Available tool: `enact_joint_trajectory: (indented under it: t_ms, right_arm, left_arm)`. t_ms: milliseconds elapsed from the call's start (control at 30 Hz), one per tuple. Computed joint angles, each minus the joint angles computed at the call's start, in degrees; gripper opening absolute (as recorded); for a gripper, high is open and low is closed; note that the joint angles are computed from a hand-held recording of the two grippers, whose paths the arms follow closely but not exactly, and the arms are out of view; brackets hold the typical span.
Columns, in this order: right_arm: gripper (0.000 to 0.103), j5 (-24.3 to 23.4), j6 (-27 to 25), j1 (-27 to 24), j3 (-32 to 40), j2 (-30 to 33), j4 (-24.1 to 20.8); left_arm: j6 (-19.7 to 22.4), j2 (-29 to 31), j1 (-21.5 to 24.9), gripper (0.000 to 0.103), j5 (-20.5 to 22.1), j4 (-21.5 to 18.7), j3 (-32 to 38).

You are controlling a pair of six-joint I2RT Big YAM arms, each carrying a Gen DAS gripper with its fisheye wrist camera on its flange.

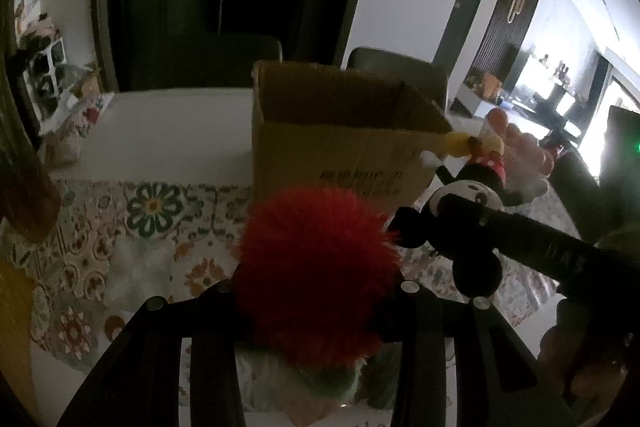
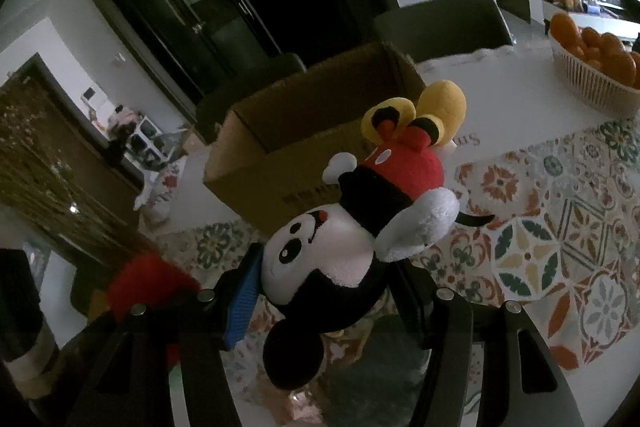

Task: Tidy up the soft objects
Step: 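Lift and carry the pompom with the left tool while the right tool carries Mickey to the box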

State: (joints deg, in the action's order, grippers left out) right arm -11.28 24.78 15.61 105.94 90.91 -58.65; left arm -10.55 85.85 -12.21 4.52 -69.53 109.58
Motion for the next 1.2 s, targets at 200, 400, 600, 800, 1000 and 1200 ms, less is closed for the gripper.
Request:
enact_joint_trajectory:
  t_ms: [200,400,600,800,1000,1200]
  right_arm:
    - [0.061,0.8,-0.8,0.2,2.4,0.2,0.2]
    - [0.061,1.9,-2.5,0.4,5.2,0.9,0.6]
    - [0.061,2.7,-4.1,0.5,8.7,2.4,0.5]
    - [0.061,2.1,-5.1,0.1,14.2,5.5,-0.9]
    - [0.061,0.6,-5.4,-0.5,20.2,9.5,-2.8]
    - [0.061,-1.7,-5.1,-1.3,31.1,16.7,-8.1]
  left_arm:
    - [0.8,0.7,-0.3,0.039,-0.9,0.6,3.1]
    - [0.8,2.1,-0.2,0.039,-1.4,0.8,6.8]
    - [1.6,4.2,0.0,0.039,-1.6,0.6,11.2]
    - [2.5,7.6,0.0,0.039,-2.2,-0.4,17.3]
    - [3.7,12.5,0.5,0.039,-2.3,-2.8,25.2]
    - [4.1,18.8,1.2,0.040,-1.0,-7.2,35.0]
